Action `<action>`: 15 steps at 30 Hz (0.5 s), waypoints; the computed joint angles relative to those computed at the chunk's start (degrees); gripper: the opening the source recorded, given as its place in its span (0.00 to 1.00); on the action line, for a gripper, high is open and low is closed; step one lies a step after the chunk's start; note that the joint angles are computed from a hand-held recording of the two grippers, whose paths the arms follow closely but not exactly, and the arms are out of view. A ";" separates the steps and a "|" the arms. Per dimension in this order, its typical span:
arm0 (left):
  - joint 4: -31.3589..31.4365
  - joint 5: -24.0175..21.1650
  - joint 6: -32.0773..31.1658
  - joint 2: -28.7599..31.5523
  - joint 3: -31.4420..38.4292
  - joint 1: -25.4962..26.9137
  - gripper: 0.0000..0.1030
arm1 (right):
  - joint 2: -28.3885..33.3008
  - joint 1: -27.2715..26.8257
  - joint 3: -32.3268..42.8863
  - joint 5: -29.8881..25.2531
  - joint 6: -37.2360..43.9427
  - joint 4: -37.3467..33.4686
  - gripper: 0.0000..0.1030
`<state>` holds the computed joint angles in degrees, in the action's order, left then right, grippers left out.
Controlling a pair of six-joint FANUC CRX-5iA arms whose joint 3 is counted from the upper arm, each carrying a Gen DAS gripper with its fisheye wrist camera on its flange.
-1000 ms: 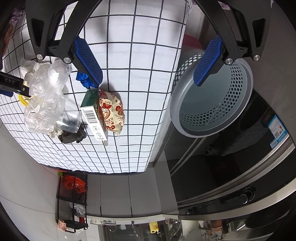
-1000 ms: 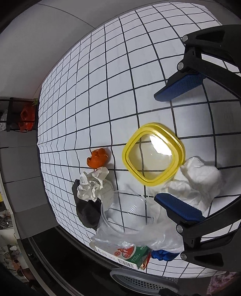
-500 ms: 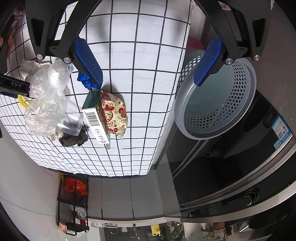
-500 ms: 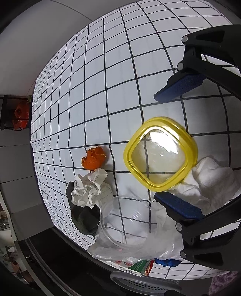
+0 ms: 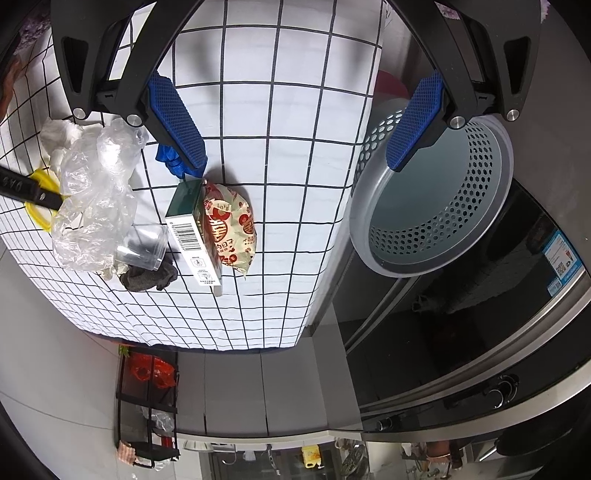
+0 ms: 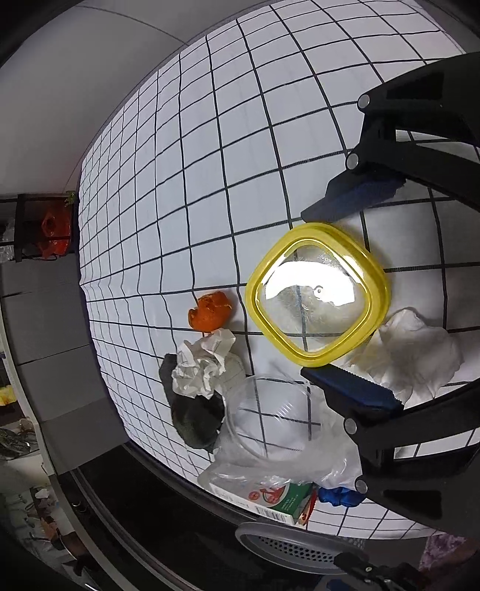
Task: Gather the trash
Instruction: 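Grasp the blue ribbon with the left tool while the right tool grasps the yellow lid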
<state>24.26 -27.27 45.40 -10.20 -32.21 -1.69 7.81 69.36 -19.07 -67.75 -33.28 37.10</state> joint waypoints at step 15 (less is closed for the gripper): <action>4.83 -3.89 -3.02 3.30 -0.45 -2.44 0.94 | -1.38 1.96 -0.07 -1.54 -1.80 2.93 0.72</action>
<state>29.09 -31.16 42.38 -6.90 -32.66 -4.13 6.43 71.32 -19.14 -69.29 -35.08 40.02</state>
